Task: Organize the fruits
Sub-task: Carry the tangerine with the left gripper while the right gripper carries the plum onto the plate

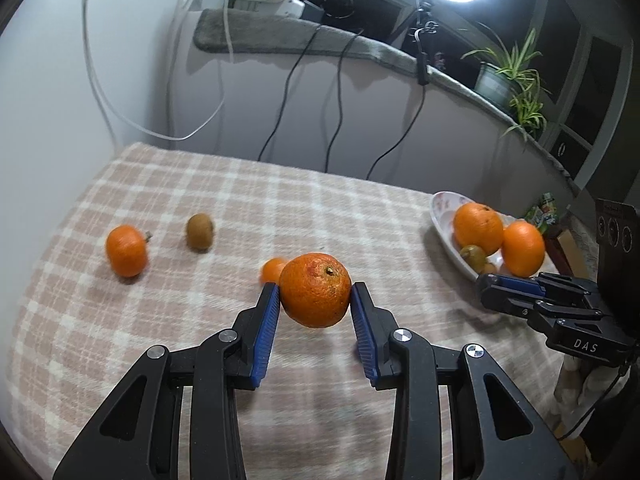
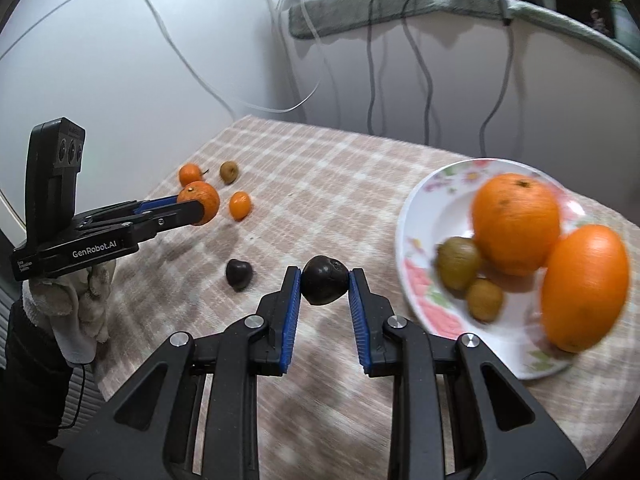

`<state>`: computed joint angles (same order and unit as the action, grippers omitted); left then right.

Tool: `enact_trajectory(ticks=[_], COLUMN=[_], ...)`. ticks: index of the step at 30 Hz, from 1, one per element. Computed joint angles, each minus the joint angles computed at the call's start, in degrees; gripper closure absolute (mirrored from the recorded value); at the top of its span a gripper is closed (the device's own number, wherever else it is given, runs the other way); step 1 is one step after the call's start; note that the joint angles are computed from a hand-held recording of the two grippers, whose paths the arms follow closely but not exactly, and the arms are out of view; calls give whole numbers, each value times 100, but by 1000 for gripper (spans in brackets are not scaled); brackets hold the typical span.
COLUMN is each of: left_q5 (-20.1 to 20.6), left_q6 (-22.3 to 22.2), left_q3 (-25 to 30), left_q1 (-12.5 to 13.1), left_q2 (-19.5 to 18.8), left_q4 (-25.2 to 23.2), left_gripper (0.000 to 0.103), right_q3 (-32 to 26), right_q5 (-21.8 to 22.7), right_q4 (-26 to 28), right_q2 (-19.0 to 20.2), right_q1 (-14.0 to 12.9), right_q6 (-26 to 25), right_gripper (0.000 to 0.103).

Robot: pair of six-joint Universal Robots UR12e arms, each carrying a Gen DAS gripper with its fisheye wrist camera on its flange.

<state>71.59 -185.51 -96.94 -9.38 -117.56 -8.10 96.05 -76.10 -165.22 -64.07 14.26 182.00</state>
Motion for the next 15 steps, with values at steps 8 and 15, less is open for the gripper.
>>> enact_trajectory(ticks=[8,15], left_q5=[-223,-391], left_q6=[83,174], left_q3=[226,485], left_q1=[-154,-314], left_q2=[-104,-234], left_q4=[6,-53], left_gripper=[68,68], right_q3=[294,436], right_q5=[-349,-506], right_q4=[-297,-448], right_q2=[-247,-330], right_q1=[-156,-228], right_q6=[188,307], right_gripper=[78,78])
